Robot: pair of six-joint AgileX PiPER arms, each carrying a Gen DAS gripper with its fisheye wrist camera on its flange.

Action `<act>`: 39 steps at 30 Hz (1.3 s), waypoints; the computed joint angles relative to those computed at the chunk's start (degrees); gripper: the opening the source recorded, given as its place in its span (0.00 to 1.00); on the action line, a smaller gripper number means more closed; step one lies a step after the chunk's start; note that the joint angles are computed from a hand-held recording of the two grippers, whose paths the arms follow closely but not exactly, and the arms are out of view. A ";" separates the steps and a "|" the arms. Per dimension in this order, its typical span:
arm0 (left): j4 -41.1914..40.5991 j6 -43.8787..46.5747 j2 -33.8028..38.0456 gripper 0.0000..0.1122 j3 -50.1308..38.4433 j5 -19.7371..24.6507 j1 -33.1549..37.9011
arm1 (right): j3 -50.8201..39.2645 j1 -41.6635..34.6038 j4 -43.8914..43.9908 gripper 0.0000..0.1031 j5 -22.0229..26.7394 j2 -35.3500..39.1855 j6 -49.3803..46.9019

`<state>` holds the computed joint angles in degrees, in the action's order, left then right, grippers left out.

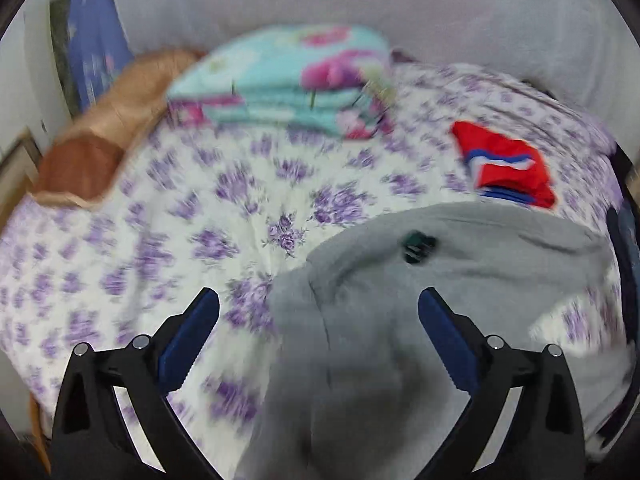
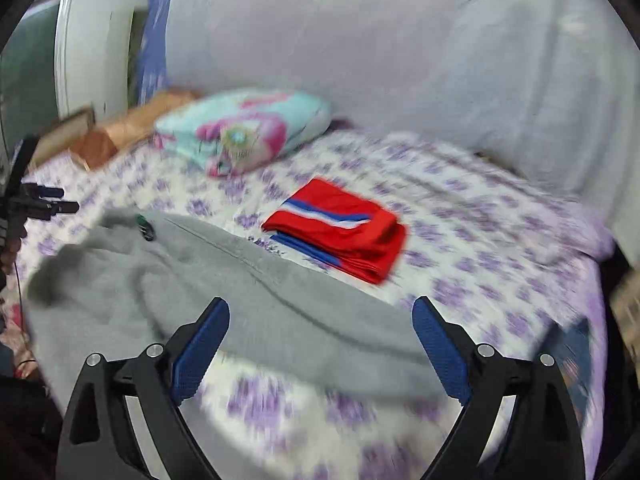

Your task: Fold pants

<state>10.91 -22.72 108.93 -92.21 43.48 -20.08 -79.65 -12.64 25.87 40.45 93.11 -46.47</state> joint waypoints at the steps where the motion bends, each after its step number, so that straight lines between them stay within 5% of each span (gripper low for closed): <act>1: -4.37 3.05 4.32 0.86 -4.73 1.78 2.13 | -5.29 2.48 -4.03 0.89 0.42 5.73 3.60; 4: -11.80 8.42 14.90 0.84 -16.43 8.33 5.12 | -21.73 8.56 -16.80 0.89 3.47 22.43 13.43; 6: -11.29 9.22 21.02 0.72 -24.26 14.15 4.20 | -30.82 10.53 -21.98 0.88 7.06 31.55 16.76; 7: -11.69 10.66 23.96 0.60 -27.72 17.08 3.58 | -35.24 11.39 -24.63 0.77 9.39 35.43 18.41; 8: -11.37 10.84 25.06 0.55 -28.88 17.94 3.12 | -39.80 11.97 -26.35 0.30 13.52 39.09 19.19; 9: -10.75 10.52 24.62 0.51 -27.76 16.85 2.75 | -42.07 12.14 -26.12 0.02 16.89 41.91 17.74; 11: -11.62 11.65 22.01 0.22 -24.25 13.93 2.81 | -41.11 11.89 -25.54 0.03 16.75 41.21 16.13; 17: -13.94 14.00 2.21 0.17 -3.94 0.31 2.00 | -16.18 4.29 -5.79 0.03 2.43 17.40 2.38; 22: -8.38 11.02 -19.46 0.17 18.01 -7.31 -1.76 | 7.44 -7.45 14.19 0.03 7.61 -10.27 -22.93; 27: -8.99 8.47 -31.58 0.27 37.40 -10.09 -2.21 | 31.67 -20.73 16.60 0.04 23.26 -32.92 -39.84; 29: -12.06 9.92 -32.11 0.33 44.12 -12.50 -0.74 | 40.22 -21.69 13.44 0.04 24.20 -35.16 -40.56; 32: -22.88 18.04 -33.40 0.33 52.60 -15.84 4.57 | 52.06 -20.90 12.19 0.04 15.68 -32.52 -41.39; 36: -32.48 24.32 -41.79 0.36 55.79 -15.42 8.20 | 52.18 -26.16 16.96 0.04 18.34 -30.84 -45.78; 39: -29.33 17.36 -47.55 0.58 54.32 -16.78 4.22 | 53.11 -25.69 16.89 0.04 18.02 -32.49 -45.84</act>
<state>-18.42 -5.36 61.38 -37.88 26.70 -15.86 -26.55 -38.33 42.76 58.47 60.63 -92.31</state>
